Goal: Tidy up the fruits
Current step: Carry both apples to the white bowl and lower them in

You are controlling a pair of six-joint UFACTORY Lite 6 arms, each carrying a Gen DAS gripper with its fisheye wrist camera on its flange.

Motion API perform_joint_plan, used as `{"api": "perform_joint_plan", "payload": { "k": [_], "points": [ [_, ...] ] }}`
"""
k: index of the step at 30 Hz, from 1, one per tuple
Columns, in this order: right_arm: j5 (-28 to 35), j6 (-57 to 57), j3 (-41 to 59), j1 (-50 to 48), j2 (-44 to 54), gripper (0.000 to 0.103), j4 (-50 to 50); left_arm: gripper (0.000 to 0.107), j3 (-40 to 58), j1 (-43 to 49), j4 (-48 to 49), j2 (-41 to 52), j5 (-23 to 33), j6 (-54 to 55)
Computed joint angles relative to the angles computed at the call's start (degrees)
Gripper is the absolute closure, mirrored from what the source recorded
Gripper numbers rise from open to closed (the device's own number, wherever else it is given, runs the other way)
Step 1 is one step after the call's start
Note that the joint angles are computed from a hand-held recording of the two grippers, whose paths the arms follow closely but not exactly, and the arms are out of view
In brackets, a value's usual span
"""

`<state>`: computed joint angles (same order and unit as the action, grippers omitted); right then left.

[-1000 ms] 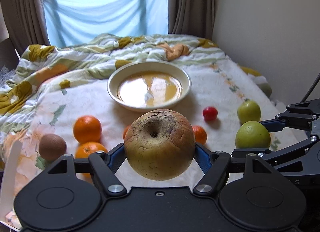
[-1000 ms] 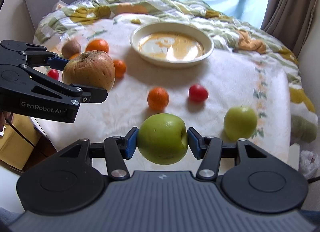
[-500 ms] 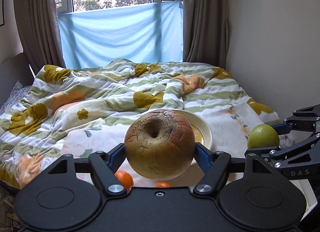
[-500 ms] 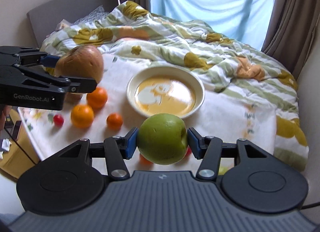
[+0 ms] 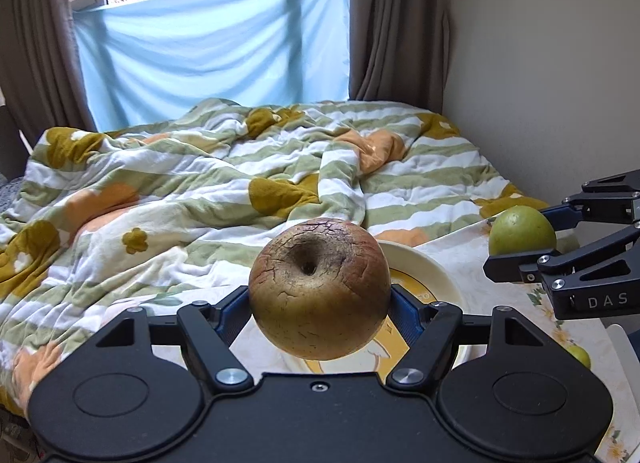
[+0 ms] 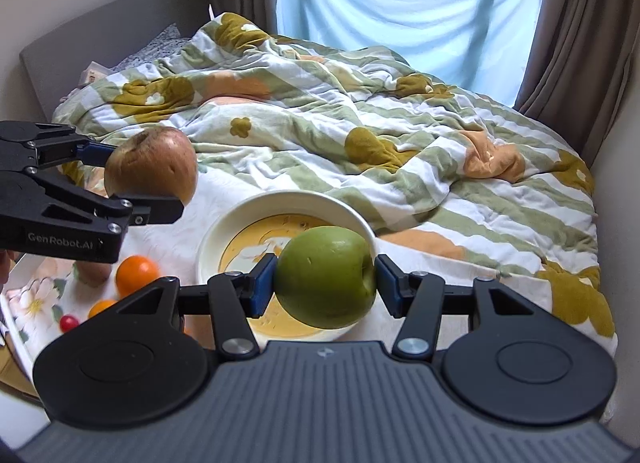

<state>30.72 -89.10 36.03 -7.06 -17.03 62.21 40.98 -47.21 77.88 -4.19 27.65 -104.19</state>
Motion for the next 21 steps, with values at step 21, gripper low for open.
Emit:
{"api": "perform_joint_plan", "payload": {
  "k": [21],
  "points": [
    [-9.8, 1.2, 25.7, 4.9, 36.1, 0.035, 7.2, 0.03, 28.9, 10.8, 13.6, 39.7, -12.8, -0.3]
  ]
}}
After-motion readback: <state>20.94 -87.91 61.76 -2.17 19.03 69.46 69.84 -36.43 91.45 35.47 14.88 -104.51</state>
